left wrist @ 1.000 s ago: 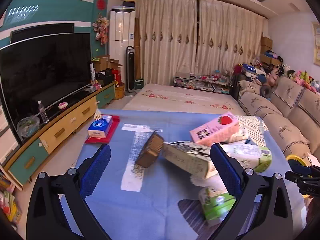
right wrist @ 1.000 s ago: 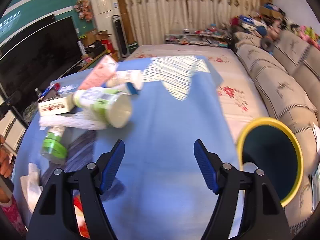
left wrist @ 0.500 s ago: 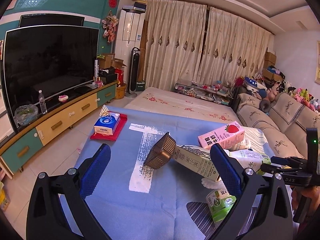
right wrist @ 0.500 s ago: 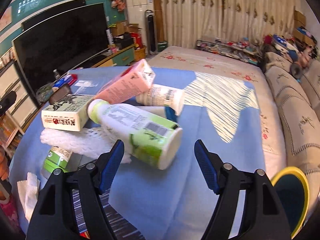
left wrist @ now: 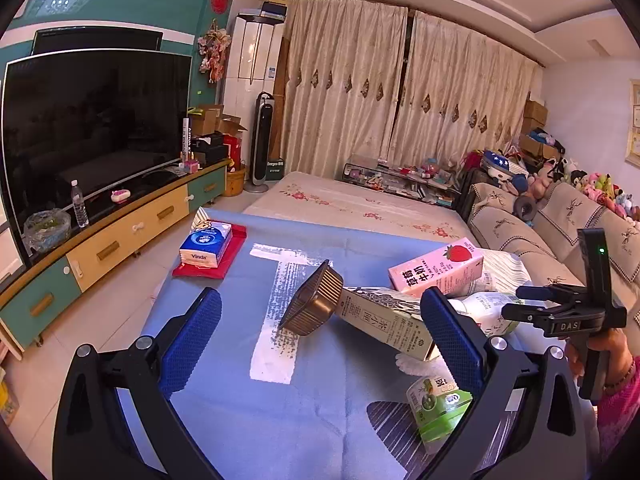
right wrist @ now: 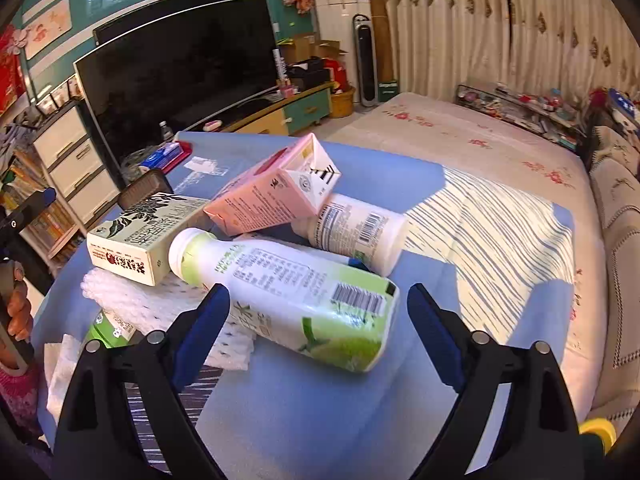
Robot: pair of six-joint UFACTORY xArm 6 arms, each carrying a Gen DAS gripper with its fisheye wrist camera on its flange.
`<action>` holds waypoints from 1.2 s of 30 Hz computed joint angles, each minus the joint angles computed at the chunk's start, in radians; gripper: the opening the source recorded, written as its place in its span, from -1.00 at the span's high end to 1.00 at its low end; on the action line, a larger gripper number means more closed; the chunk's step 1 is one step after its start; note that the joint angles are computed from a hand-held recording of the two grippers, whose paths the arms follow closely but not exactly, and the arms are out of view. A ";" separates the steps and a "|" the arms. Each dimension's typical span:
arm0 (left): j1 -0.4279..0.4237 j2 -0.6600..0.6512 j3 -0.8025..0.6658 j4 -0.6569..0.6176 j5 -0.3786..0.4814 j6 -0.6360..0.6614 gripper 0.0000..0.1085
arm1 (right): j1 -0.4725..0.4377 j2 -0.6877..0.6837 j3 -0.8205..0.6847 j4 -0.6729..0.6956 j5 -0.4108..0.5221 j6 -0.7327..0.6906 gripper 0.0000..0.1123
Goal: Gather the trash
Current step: 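Withdraw the left tool and move the right tool toward the bottles, then grasp the green-labelled plastic bottle with the right tool and lift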
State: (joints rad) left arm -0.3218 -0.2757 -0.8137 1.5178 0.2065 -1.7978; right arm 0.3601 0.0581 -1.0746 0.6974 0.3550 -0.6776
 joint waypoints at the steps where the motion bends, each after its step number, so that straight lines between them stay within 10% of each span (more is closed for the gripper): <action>1: 0.001 -0.001 0.000 0.006 -0.004 -0.006 -0.81 | -0.003 0.013 -0.022 0.027 0.024 -0.035 -0.59; 11: 0.012 -0.003 0.001 0.010 -0.023 -0.017 -0.81 | -0.019 -0.019 -0.021 -0.029 0.244 -0.040 -0.60; 18: -0.001 -0.004 0.001 0.023 -0.018 -0.021 -0.81 | 0.003 -0.113 0.122 0.083 0.139 0.003 -0.03; 31: -0.001 0.006 -0.002 -0.005 -0.030 0.006 -0.81 | 0.003 -0.209 0.210 0.502 0.034 -0.171 0.03; 36: -0.007 0.001 -0.002 0.000 -0.026 0.006 -0.81 | 0.047 -0.354 0.302 0.424 -0.092 -0.082 0.06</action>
